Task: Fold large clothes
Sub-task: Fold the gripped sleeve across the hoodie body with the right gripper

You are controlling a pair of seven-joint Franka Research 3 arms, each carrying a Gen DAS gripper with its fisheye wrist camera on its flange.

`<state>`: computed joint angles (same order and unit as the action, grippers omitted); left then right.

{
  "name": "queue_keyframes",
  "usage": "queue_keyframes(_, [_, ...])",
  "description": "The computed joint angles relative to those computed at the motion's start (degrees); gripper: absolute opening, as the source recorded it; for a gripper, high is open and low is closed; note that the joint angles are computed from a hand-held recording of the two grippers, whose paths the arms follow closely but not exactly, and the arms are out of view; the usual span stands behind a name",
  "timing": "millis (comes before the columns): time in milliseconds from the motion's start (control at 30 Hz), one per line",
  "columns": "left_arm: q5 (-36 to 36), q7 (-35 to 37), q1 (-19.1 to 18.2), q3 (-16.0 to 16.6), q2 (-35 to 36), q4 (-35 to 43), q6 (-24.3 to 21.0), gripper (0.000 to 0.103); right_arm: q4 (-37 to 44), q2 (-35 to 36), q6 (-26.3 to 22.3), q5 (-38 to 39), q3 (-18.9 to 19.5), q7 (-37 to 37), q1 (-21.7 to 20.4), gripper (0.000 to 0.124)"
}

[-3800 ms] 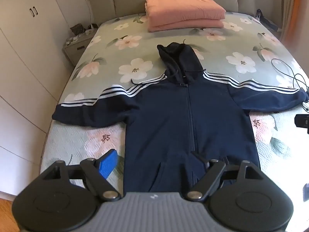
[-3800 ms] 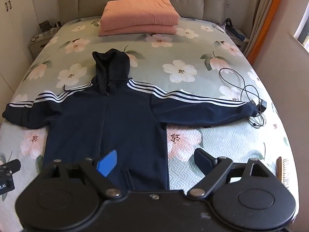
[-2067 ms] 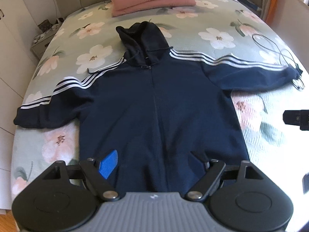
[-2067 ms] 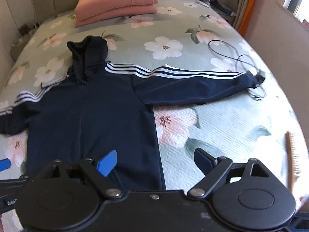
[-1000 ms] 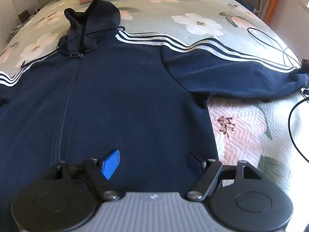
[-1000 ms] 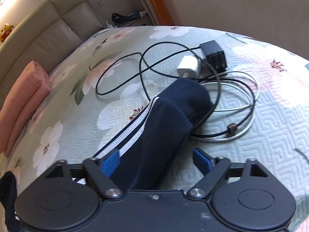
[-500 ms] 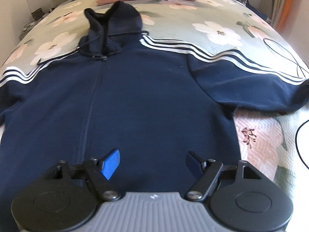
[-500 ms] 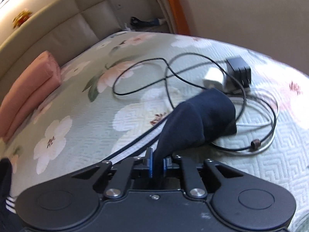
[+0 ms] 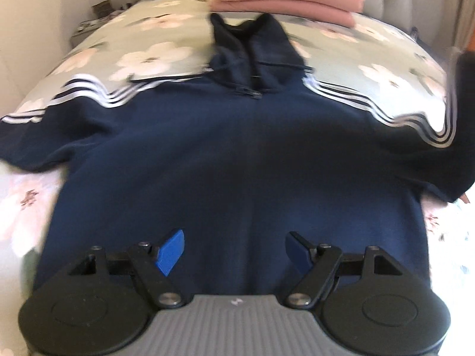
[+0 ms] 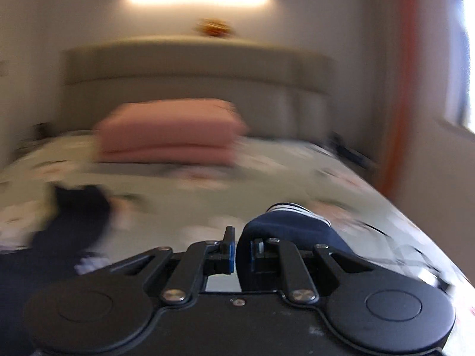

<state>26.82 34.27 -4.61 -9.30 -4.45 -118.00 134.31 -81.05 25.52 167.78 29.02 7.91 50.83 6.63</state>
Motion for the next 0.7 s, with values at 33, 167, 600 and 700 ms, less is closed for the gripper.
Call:
queue_keyframes(33, [0.08, 0.05, 0.34, 0.39, -0.89, -1.02, 0.16, 0.077, -2.06, -1.48, -1.0, 2.12, 2.83, -3.97, -0.13, 0.013])
queue_keyframes(167, [2.77, -0.72, 2.39, 1.33, -3.43, -4.58, 0.03, 0.077, -2.42, -1.73, -18.84, -9.71, 0.55, -1.56, 7.09, 0.074])
queue_keyframes(600, [-32.84, 36.58, 8.25, 3.57, 13.58, 9.52, 18.88, 0.077, -12.77, -7.81, -25.15, -13.6, -5.88, 14.53, 8.84, 0.069])
queue_keyframes(700, [-37.68, 39.75, 10.0, 0.98, 21.88, 19.83, 18.9, 0.076, -12.56, -7.79, -24.09, -14.44, -6.09, 18.39, 8.47, 0.072])
